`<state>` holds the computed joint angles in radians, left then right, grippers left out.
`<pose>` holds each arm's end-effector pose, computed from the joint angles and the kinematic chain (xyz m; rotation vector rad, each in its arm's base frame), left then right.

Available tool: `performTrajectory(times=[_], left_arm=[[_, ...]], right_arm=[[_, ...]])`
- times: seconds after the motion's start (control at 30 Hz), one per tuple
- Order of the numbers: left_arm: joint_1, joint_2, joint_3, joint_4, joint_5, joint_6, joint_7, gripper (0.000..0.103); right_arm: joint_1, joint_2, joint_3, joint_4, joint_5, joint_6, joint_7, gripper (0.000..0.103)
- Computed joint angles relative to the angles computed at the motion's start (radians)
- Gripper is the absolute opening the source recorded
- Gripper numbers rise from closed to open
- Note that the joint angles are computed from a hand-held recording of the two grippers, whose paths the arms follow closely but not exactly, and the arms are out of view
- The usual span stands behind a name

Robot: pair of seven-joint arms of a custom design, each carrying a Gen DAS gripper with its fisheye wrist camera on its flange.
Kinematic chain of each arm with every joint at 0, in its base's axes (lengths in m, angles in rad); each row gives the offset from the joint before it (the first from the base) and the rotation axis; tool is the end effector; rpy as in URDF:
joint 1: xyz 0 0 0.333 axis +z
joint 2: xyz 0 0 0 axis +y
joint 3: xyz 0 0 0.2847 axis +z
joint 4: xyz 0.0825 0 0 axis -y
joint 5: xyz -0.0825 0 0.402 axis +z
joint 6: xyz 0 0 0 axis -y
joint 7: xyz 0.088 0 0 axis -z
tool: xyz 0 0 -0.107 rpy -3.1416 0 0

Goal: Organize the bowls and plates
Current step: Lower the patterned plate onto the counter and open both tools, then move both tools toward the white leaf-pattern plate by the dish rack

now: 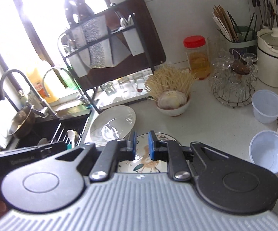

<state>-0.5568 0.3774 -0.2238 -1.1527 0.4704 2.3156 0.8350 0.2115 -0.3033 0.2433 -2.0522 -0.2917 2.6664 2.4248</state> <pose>0.5401 -0.4698 0.6590 -1.6382 1.9446 -1.0436 0.4789 0.2615 0.6370 -1.4389 1.7227 -0.5185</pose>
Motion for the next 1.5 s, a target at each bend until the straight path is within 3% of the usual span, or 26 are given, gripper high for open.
performTrajectory(times=[0.37, 0.67, 0.83, 1.03, 1.27, 1.33, 1.5], left_arm=[[0.041, -0.187, -0.059, -0.232, -0.057, 0.068, 0.031, 0.014], [0.065, -0.255, -0.085, -0.320, -0.079, 0.101, 0.063, 0.021], [0.070, -0.279, -0.093, -0.354, -0.108, 0.101, 0.064, 0.032], [0.066, -0.267, -0.099, -0.349, -0.111, 0.079, 0.044, 0.039], [0.025, -0.189, -0.092, -0.254, -0.051, 0.025, -0.012, 0.044], [0.005, -0.160, -0.087, -0.215, -0.021, -0.001, -0.033, 0.050], [-0.043, -0.100, -0.071, -0.130, 0.015, -0.084, -0.083, 0.051]], right_arm=[[-0.027, -0.146, 0.077, -0.087, -0.048, -0.040, 0.097, 0.016], [-0.022, -0.220, 0.105, -0.125, -0.014, -0.070, 0.101, 0.016], [-0.021, -0.233, 0.112, -0.138, 0.001, -0.076, 0.093, 0.016], [-0.023, -0.242, 0.105, -0.153, 0.008, -0.065, 0.063, 0.017], [-0.003, -0.264, 0.062, -0.195, 0.068, -0.048, -0.022, 0.017], [0.001, -0.269, 0.047, -0.207, 0.092, -0.038, -0.056, 0.018], [0.020, -0.271, 0.004, -0.232, 0.166, -0.011, -0.161, 0.018]])
